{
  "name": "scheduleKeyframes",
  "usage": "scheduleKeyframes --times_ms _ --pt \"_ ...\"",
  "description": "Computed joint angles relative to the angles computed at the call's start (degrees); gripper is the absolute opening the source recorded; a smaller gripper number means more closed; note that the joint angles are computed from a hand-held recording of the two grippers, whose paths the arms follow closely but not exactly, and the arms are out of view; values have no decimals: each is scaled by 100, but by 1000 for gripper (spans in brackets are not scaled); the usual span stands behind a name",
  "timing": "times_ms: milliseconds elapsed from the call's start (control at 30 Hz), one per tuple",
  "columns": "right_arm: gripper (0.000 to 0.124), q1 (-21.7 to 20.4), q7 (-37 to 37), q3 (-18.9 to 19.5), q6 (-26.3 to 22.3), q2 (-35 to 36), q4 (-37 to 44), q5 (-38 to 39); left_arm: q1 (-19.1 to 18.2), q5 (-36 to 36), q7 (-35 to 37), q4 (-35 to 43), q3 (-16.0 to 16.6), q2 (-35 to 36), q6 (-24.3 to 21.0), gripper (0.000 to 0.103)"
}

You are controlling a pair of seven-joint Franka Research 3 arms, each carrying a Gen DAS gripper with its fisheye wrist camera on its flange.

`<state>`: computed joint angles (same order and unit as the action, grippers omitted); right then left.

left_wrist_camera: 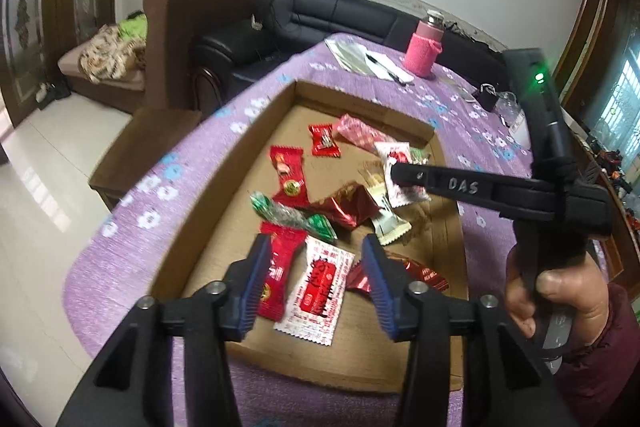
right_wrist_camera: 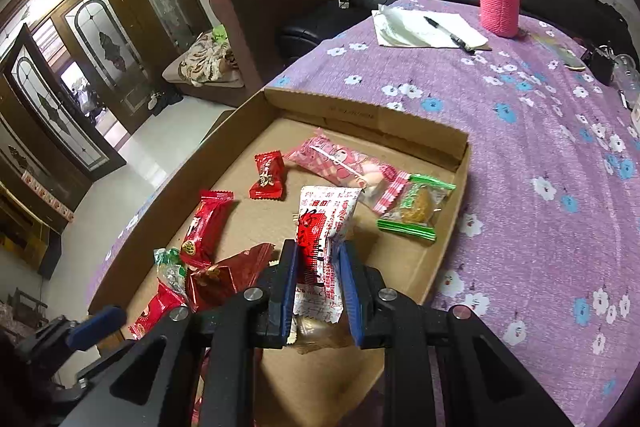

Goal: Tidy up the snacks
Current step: 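Carry both white packets into the cardboard tray and open both grippers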

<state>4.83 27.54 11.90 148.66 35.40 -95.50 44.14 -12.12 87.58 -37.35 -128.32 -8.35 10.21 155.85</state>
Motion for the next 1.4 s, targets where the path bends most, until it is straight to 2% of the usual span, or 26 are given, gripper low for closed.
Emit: scheduleKeyframes --times_ms 133,267,400,667,900,1067,1233,1400 --pt "24 38 76 0 -55 29 60 -33 -122 -299 245 -124 -86 -204 -608 66" --pt "24 108 204 -28 -113 89 157 -135 -177 -600 467 -186 -152 -307 -1044 68" --pt "25 196 392 -65 -183 179 260 -303 -183 -791 521 -233 -178 -350 -1206 77" --pt "25 156 401 30 -88 129 154 -289 -189 -920 574 -299 -218 -429 -1377 83" --pt "26 -20 -49 151 -29 -198 -183 106 -239 -1009 591 -318 -269 -479 -1510 83" --pt "34 -185 -510 175 -94 -523 -572 607 -326 -1219 694 -296 -343 -519 -1801 87" --pt "34 -318 -1194 128 -139 -962 -1104 1284 -437 -1431 806 -233 -407 -517 -2118 89" --pt "43 -333 -1923 -52 -185 -1371 -1627 1974 -564 -1489 824 -205 -486 -556 -2353 89"
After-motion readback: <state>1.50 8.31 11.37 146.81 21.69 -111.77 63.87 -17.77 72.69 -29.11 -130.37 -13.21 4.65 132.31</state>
